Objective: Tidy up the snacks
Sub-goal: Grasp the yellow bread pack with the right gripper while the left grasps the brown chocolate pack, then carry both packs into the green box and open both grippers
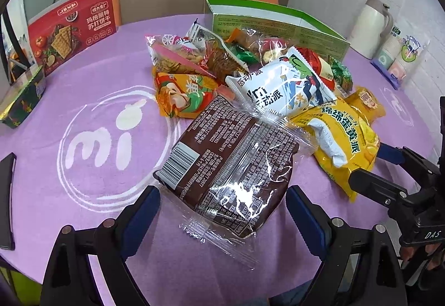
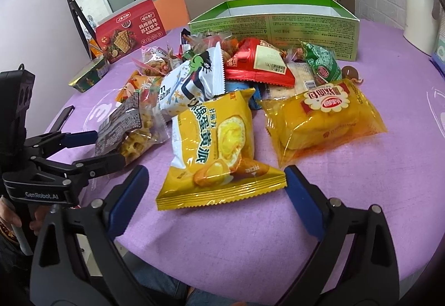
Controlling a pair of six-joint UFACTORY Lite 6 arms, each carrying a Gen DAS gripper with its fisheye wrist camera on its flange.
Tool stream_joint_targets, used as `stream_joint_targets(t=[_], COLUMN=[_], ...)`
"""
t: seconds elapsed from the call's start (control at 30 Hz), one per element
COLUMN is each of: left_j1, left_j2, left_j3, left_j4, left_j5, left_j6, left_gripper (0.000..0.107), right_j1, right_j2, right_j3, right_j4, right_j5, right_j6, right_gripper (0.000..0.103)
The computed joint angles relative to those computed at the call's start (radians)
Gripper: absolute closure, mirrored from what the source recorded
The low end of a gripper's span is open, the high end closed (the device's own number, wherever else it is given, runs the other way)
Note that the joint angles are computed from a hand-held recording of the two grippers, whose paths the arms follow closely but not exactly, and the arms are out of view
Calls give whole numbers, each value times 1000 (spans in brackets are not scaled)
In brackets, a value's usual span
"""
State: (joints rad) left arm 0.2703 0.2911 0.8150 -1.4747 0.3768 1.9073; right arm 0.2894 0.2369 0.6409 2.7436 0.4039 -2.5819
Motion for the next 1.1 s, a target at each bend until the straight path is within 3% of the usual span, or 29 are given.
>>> stream_joint_targets(t=[0.07,0.17,0.27,0.33,0.47,0.5,0.57,0.6,0.63,0.9,1.1], left_j1=[19,8,-12,-40,-34,-33,-30,-31,-30,47,120], left_j2=[-35,-81,-30,35,70,71,62,51,37,-35,-133], left_j3=[-16,-27,30,82,98,98,89,75,59,11,26], left_j4=[-18,-89,-38,22,-15,-16,-1,-15,-28,-21,96], left_j5=[45,35,33,-6,13,13,24,19,16,98,219], left_j6=[40,144,134,58,88,86,75,91,108,67,-63], left_gripper=[14,14,13,13,14,19,23,25,26,31,32], right_j1=[5,13,40,60,78,74,72,66,56,54,6], right_j2=[-13,7,55,74,90,84,50,26,4,-135,-283], right_j3=[-2,37,86,94,86,81,51,31,17,-73,-125], right_j4=[38,47,81,127,188,169,175,158,123,115,-82], right_j5=[-10,-34,-60,-64,-50,-46,-23,-9,-3,-1,12], right_j6=[-41,-58,-98,-154,-224,-205,-212,-199,-168,-162,24], right_gripper=[6,6,7,21,29,33,46,65,68,75,75])
